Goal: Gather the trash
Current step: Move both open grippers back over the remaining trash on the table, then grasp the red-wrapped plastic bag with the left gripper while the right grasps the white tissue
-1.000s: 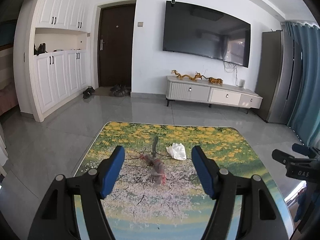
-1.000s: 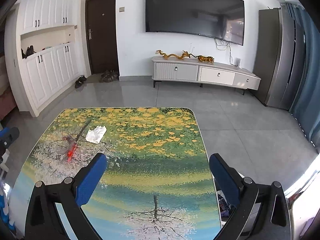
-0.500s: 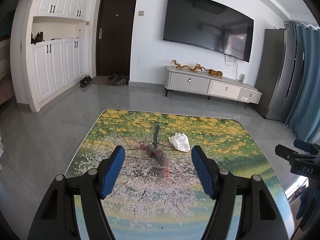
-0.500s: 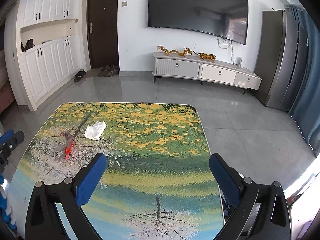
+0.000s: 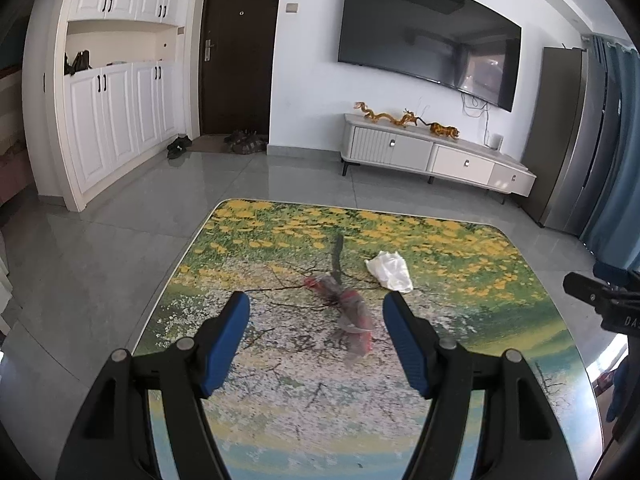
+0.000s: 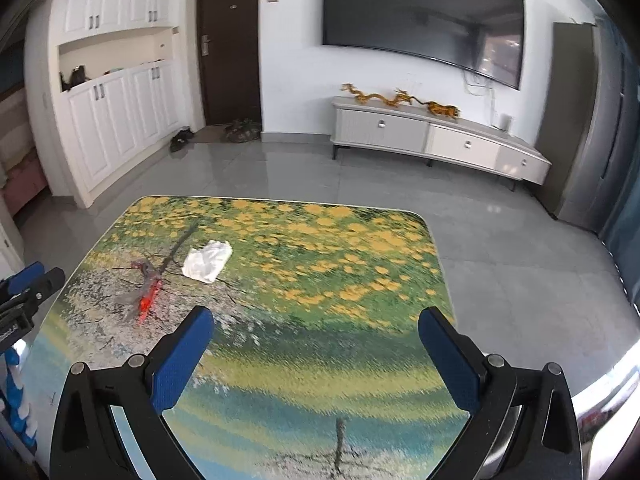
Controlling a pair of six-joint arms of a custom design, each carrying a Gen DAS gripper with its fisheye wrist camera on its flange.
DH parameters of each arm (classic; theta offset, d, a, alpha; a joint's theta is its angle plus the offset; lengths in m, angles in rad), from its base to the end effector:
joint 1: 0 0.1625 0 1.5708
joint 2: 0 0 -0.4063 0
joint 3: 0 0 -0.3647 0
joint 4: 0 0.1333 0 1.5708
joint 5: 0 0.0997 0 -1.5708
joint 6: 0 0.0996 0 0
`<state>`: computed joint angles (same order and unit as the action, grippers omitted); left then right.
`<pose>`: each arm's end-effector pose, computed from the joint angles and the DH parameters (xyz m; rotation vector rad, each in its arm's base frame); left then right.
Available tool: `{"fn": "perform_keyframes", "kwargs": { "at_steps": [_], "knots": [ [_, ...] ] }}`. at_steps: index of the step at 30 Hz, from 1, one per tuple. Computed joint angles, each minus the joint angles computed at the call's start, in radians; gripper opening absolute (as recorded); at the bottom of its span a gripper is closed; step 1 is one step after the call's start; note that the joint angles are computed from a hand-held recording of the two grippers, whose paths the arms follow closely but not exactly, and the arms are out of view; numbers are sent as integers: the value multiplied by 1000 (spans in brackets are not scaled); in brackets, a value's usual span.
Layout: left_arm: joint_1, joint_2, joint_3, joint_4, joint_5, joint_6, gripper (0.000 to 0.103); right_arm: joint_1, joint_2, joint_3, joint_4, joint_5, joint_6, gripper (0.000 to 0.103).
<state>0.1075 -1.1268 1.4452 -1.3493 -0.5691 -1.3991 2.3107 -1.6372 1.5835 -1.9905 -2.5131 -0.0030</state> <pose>-0.5522 -0.2781 0.3179 0.4126 2.2365 -1.1323 0.3441 -0.2987 0.5808 0.5612 -2.2052 0.9226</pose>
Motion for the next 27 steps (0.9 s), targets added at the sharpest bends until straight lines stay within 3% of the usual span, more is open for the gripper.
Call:
{"fn": "perform_keyframes", "kwargs": {
  "at_steps": [7, 10, 16, 18, 20, 27],
  "knots": [
    [39, -63, 134, -364, -91, 267, 67, -68, 34, -7, -54, 139, -113, 102],
    [65, -46, 146, -464, -146, 346, 67, -107, 49, -13, -60, 215, -146, 93],
    [138, 0, 137, -546, -216, 412, 65, -188, 101, -42, -59, 391, -201, 68],
    [159, 13, 129, -556, -228, 425, 52, -207, 120, -48, -61, 428, -206, 61],
    [181, 25, 125, -565, -247, 434, 45, -228, 143, -54, -67, 458, -209, 60],
    [204, 27, 146, -598, -263, 452, 28, -261, 210, -59, -72, 512, -217, 59]
  ]
}}
